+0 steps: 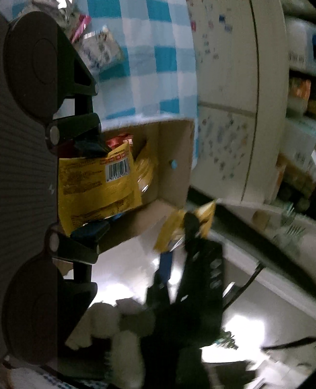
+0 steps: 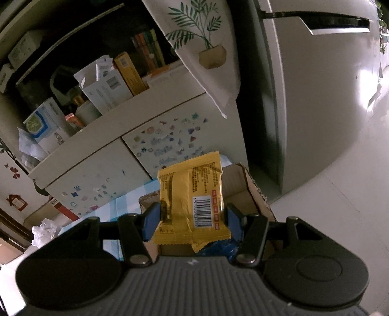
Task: Organize snacks
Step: 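Carry both yellow bags into the cardboard box and open both grippers, then grasp the white printed bag with the right gripper while the left gripper returns to the pile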
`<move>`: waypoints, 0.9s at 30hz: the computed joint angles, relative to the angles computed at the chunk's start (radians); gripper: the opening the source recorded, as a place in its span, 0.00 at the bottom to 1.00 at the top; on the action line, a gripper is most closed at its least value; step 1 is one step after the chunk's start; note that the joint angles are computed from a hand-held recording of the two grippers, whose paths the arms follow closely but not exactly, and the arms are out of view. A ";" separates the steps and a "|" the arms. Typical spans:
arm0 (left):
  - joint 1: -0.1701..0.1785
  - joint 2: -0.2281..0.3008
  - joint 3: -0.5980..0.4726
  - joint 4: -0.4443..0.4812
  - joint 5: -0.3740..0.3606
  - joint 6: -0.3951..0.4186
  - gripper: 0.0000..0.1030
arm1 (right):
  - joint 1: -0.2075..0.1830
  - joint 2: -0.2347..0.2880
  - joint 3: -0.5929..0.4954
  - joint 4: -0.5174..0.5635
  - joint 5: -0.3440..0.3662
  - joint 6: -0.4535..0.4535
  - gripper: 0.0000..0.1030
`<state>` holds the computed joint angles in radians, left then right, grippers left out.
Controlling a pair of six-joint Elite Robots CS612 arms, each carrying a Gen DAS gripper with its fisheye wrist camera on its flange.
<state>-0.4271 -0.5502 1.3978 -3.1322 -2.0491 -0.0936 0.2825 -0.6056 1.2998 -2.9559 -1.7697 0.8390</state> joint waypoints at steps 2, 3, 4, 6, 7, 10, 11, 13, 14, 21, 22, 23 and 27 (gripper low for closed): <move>-0.005 0.007 -0.009 0.024 -0.016 0.011 0.62 | 0.000 -0.001 0.000 0.005 0.001 0.000 0.59; -0.005 0.013 -0.014 0.030 -0.036 0.015 0.62 | 0.000 -0.002 0.000 0.009 -0.001 0.003 0.60; -0.005 0.018 -0.023 0.053 -0.057 0.030 0.63 | 0.000 -0.002 -0.001 0.016 -0.004 0.007 0.62; -0.009 0.018 -0.027 0.090 -0.050 0.046 0.72 | -0.002 -0.003 0.001 0.017 0.001 0.012 0.69; -0.011 0.016 -0.025 0.093 -0.034 0.038 0.75 | -0.001 -0.003 0.001 0.020 -0.001 0.014 0.70; -0.007 0.016 -0.021 0.083 -0.024 0.024 0.84 | -0.001 -0.004 0.004 0.015 -0.003 0.022 0.72; -0.006 0.013 -0.019 0.082 -0.017 0.025 0.86 | -0.001 -0.004 0.004 0.012 -0.002 0.024 0.72; -0.004 0.009 -0.015 0.077 -0.013 0.029 0.86 | -0.001 -0.003 0.001 0.011 -0.003 0.020 0.72; -0.001 0.007 -0.013 0.071 -0.016 0.029 0.86 | 0.000 -0.002 0.001 0.011 -0.002 0.019 0.72; 0.020 -0.001 -0.019 0.065 -0.031 0.006 0.87 | 0.002 0.004 -0.011 0.011 0.016 0.000 0.72; 0.023 -0.003 -0.017 0.063 -0.026 0.010 0.87 | 0.002 0.006 -0.014 0.013 0.018 -0.005 0.72; 0.027 -0.006 -0.014 0.062 -0.019 0.015 0.87 | 0.003 0.007 -0.018 0.016 0.020 -0.010 0.72; 0.041 -0.008 -0.018 0.079 0.011 0.027 0.87 | 0.008 0.015 -0.034 0.027 0.030 -0.033 0.72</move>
<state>-0.3864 -0.5582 1.3796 -3.0531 -2.0386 -0.0663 0.2900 -0.5906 1.2653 -2.9287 -1.7393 0.8057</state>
